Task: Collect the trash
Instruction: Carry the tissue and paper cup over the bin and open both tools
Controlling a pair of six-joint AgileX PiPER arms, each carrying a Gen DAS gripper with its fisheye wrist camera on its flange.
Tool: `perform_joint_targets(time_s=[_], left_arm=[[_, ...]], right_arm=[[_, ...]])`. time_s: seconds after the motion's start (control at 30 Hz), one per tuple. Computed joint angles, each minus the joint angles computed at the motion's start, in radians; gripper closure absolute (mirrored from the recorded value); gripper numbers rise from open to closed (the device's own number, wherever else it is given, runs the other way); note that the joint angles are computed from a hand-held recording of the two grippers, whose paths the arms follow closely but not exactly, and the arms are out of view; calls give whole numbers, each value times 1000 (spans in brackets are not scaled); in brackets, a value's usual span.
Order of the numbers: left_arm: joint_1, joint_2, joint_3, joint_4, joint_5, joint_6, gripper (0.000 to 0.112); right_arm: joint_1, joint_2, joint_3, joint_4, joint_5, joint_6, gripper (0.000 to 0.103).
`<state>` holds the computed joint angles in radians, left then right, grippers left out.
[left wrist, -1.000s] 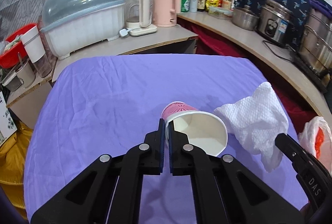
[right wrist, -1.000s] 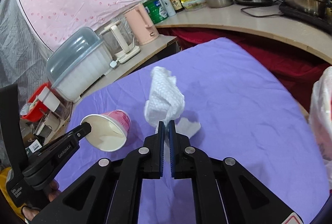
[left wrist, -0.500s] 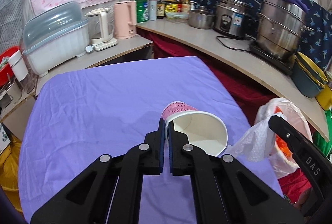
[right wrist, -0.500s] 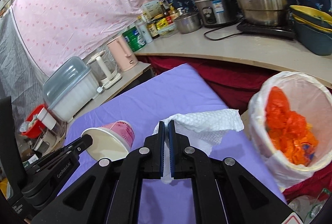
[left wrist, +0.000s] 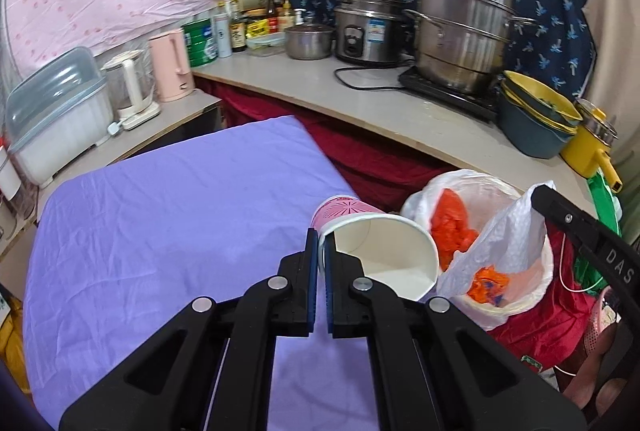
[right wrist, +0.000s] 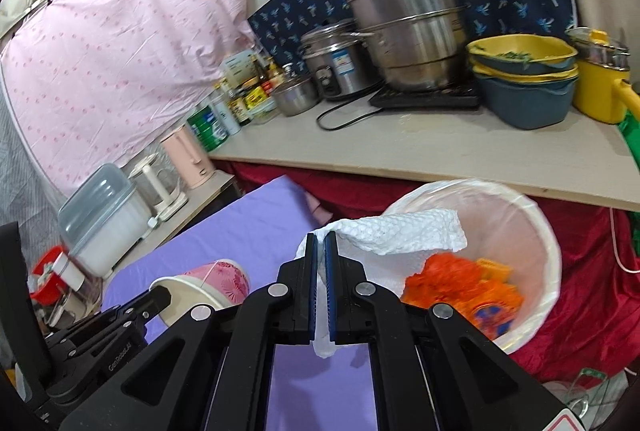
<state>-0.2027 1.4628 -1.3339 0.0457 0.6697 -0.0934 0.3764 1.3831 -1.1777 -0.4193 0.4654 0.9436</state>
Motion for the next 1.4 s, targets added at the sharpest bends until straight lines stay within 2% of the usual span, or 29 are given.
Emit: perform_joint_targets(time_s=[0.2,0.5,0.87,1.0,1.07,1.13,1.23,1.3,1.4], left_arm=[[-135,37,-46,91,16,-112,110],[-276,138,-152,156,47,-185,109],[-364,299,-258,152,86,-201,107],[-356,327,-266,131,84,-197,106],[-353,338,-269,143,77,-206,101],[-349,340,-269,150,70,-218,83],[-346,327,-251,177,43,-251,64],[-344,320,-246,188,33,-256,63],[-340,313,-246,185,36,-254,62]], right_arm=[[-135,-52,40,128,-17,-155,99],[-301,-73,78,332,-44,-385,99],[-415,-6,87,495,-75,-560,99],[-431,29,89,552,-92,-602,93],[-434,39,94,567,-101,-616,93],[-432,45,94,566,-101,-617,93],[-429,40,100,553,-107,-599,88],[-428,32,104,545,-114,-586,81],[-417,17,113,509,-117,-544,77]])
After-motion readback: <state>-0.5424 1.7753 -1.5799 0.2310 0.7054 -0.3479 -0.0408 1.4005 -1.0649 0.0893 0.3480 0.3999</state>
